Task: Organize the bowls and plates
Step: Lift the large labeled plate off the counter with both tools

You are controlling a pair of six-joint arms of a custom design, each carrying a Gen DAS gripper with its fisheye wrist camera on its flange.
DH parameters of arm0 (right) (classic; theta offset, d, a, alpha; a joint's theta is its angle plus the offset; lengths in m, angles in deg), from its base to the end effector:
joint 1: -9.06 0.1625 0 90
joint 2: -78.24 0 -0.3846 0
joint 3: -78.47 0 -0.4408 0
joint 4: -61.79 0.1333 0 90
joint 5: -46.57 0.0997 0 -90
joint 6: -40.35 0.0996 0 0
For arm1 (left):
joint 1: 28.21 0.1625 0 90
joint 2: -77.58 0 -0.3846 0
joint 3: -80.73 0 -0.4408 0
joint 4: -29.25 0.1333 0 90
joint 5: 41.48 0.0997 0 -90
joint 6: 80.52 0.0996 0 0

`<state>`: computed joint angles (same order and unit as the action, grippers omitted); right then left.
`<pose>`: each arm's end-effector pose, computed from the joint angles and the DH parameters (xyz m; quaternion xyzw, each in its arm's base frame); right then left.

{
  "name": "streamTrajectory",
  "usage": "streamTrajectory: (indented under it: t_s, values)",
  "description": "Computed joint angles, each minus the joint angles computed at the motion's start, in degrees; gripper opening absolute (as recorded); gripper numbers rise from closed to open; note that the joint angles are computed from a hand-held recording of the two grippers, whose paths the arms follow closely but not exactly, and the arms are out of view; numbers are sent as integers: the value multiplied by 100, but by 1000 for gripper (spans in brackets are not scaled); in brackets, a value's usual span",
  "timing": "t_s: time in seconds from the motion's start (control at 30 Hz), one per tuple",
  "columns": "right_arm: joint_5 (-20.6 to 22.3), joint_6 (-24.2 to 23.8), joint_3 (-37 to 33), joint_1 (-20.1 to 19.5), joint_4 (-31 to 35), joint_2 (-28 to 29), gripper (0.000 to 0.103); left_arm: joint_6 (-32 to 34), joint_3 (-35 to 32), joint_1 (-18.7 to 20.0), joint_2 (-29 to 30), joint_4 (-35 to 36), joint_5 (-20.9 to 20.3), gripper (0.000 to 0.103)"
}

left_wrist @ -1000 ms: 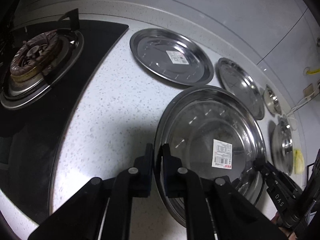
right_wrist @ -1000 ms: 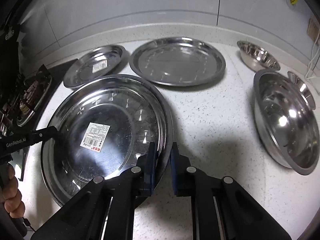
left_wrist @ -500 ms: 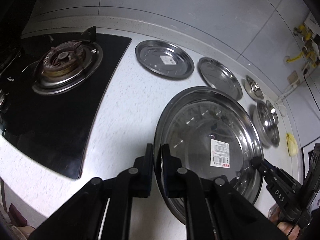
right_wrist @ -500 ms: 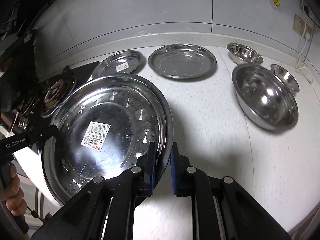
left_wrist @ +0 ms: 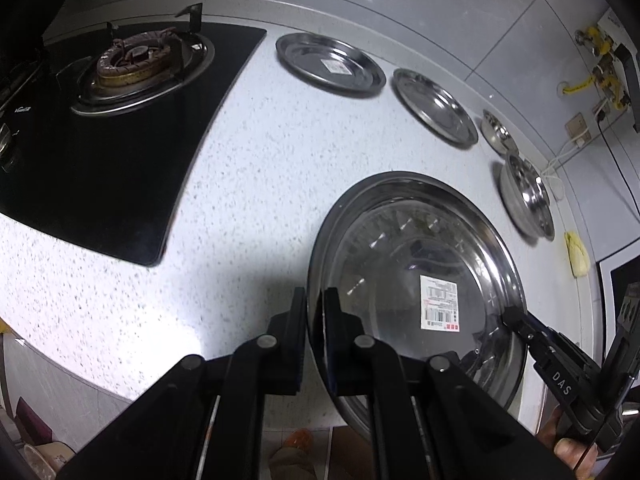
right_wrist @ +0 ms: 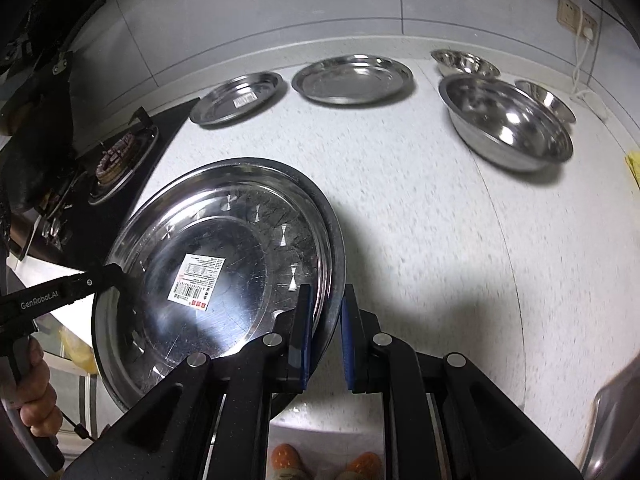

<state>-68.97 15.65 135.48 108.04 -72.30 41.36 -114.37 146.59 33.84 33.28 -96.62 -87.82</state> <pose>0.2218 -0.8246 0.2000 0.2325 -0.9264 0.1710 0.2419 -0.1963 -0.8011 0.2240 -0.0937 0.9175 -0.2887 0.2572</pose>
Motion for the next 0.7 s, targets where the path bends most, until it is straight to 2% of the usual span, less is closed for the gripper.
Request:
streamTrajectory:
  t_s: [0.27,0.43,0.53,0.7]
  values:
    - [-309,277,359,53,-166,-183,12,89,-14,21,-47,153,-167,7]
    - [-433,331,273,78,-40,-133,12,46,-222,40,37,331,-222,7]
    - [-416,352,-19,34,290,7,12,-43,-472,63,221,536,-168,7]
    - [-81,232,-708,-127,1085,320,13,-414,-903,116,558,863,-98,7]
